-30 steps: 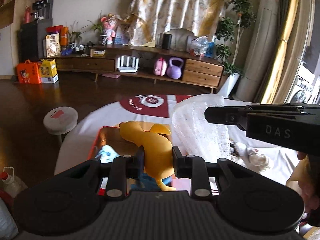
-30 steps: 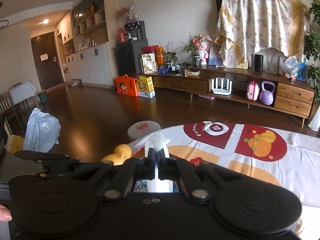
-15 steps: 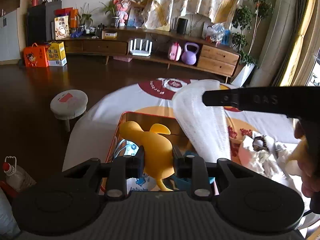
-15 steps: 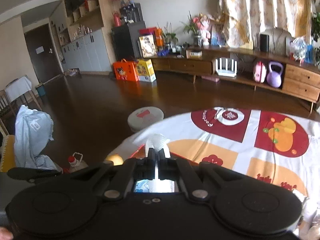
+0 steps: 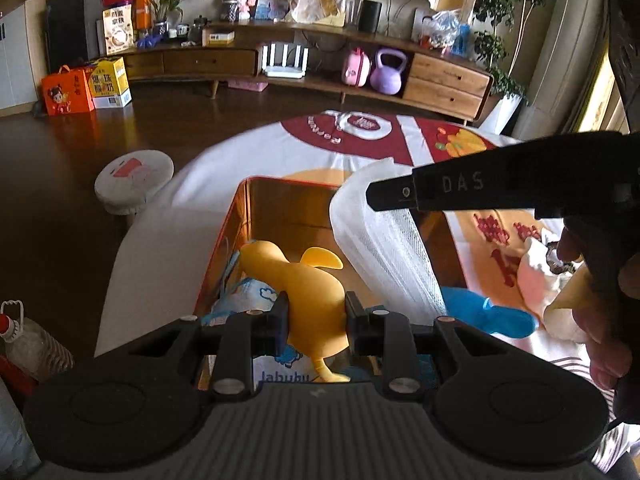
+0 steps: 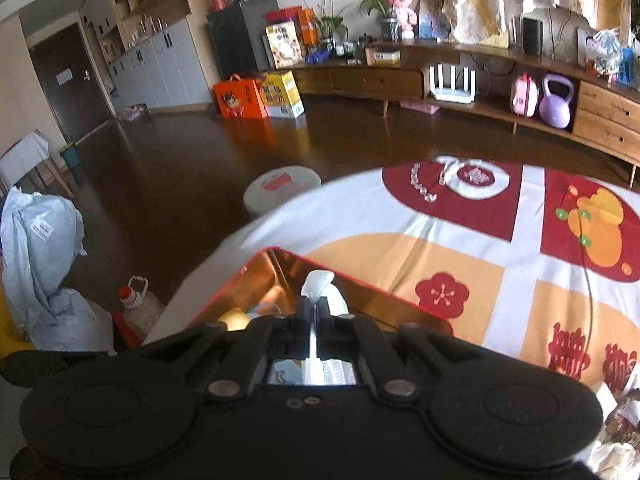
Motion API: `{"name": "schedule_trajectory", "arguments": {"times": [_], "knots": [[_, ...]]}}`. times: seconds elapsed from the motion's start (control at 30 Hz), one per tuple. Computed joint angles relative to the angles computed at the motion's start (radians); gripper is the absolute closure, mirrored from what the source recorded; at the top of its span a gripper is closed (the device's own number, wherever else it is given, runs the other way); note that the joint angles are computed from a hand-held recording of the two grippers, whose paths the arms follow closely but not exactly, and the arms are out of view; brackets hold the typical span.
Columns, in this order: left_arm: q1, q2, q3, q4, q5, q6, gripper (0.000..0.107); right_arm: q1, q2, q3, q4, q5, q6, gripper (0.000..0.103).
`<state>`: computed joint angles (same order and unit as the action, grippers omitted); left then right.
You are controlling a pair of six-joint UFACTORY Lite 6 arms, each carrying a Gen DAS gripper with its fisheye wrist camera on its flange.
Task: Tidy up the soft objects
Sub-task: 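Carry the duck and white towel over the tin box and release both inside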
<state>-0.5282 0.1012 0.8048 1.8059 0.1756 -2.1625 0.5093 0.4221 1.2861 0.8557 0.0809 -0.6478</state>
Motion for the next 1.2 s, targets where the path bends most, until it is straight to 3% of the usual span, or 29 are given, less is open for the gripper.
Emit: {"name": "schedule_trajectory", "arguments": {"times": [0.37,0.5,0.77,0.87,1.1,1.2], "knots": [[0.009,0.082,0.028,0.086,-0.018,-0.092,0.08,-0.011,0.078,0.025,-0.013,0.029,0.003,0.101],[0.021,0.099,0.033,0.104,-0.037,-0.113,0.08,-0.017,0.084,0.031,-0.022,0.036,0.019,0.096],[0.013,0.111,0.049,-0.074,-0.034,0.05,0.078,-0.027,0.068,0.023,-0.073,0.056,0.073,0.085],[0.01,0.105,0.048,-0.128,-0.035,0.095,0.075,-0.029,0.054,0.007,-0.076,0.062,0.072,0.083],[-0.013,0.055,0.015,-0.092,-0.016,0.024,0.05,-0.029,-0.019,-0.062,-0.056,0.057,0.047,0.077],[-0.024,0.02,-0.01,-0.071,-0.005,-0.013,0.049,-0.031,-0.058,-0.095,-0.017,0.056,0.01,0.073]]}}
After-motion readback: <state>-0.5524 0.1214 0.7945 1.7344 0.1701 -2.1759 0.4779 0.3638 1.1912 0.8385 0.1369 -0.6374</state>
